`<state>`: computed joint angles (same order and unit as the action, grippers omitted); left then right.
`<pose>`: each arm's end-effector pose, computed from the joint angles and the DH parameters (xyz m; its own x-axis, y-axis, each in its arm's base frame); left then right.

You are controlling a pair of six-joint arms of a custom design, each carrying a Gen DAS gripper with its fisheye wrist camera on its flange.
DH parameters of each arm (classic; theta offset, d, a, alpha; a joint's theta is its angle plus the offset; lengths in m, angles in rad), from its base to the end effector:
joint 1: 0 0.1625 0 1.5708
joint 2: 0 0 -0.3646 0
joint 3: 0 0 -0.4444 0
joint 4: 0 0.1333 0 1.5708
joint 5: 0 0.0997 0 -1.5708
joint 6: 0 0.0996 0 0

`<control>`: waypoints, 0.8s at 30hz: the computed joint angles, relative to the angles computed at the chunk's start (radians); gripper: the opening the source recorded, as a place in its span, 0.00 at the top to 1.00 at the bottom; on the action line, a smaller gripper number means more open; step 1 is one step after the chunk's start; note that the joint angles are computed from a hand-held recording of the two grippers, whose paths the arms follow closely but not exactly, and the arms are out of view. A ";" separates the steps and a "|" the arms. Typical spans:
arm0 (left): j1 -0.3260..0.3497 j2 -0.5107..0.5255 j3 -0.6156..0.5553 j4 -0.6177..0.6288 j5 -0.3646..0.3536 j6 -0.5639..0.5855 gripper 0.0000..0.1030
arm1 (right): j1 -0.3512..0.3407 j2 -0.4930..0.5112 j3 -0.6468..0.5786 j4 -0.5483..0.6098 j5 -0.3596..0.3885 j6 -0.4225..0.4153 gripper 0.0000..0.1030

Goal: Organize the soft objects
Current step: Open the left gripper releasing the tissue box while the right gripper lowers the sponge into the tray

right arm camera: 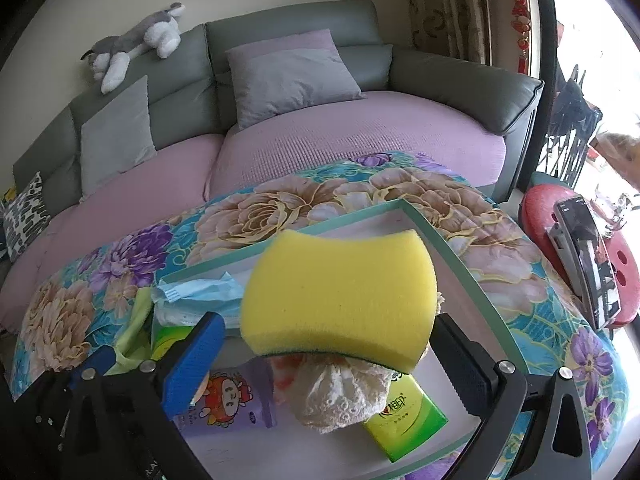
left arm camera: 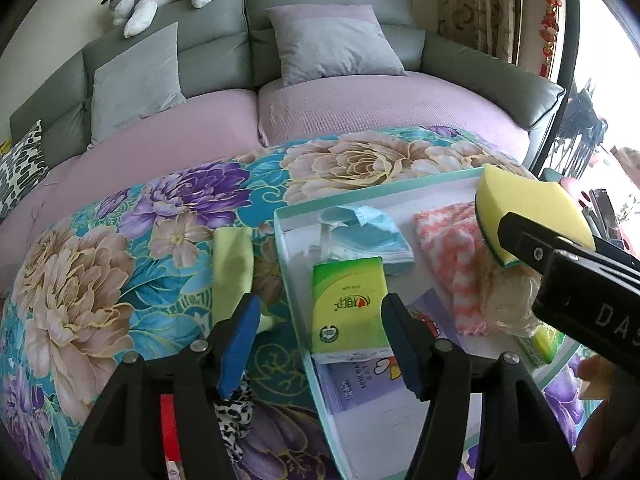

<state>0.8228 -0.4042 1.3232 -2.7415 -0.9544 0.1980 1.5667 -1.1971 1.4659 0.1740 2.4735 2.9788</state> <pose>-0.3509 -0.6588 -0.1013 -0.5529 0.5803 -0.5979 0.7828 0.6077 -0.1341 0.0528 -0.5748 0.2674 -0.6087 0.6330 0.4784 -0.0982 0.5382 -0.8371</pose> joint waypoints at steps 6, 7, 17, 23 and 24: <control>0.007 -0.020 0.009 -0.002 0.014 -0.020 0.37 | 0.003 -0.018 0.018 -0.026 -0.013 -0.007 0.00; 0.009 -0.026 0.012 -0.004 0.018 -0.028 0.37 | 0.004 -0.018 0.018 -0.027 -0.011 -0.008 0.00; 0.036 -0.074 0.033 -0.018 0.045 -0.077 0.37 | 0.010 -0.020 0.018 -0.017 -0.054 0.000 0.00; 0.048 -0.109 0.058 -0.030 0.053 -0.093 0.37 | 0.023 -0.015 0.021 -0.046 -0.065 -0.045 0.00; 0.050 -0.117 0.065 -0.038 0.058 -0.094 0.37 | 0.025 -0.011 0.019 -0.051 -0.063 -0.054 0.00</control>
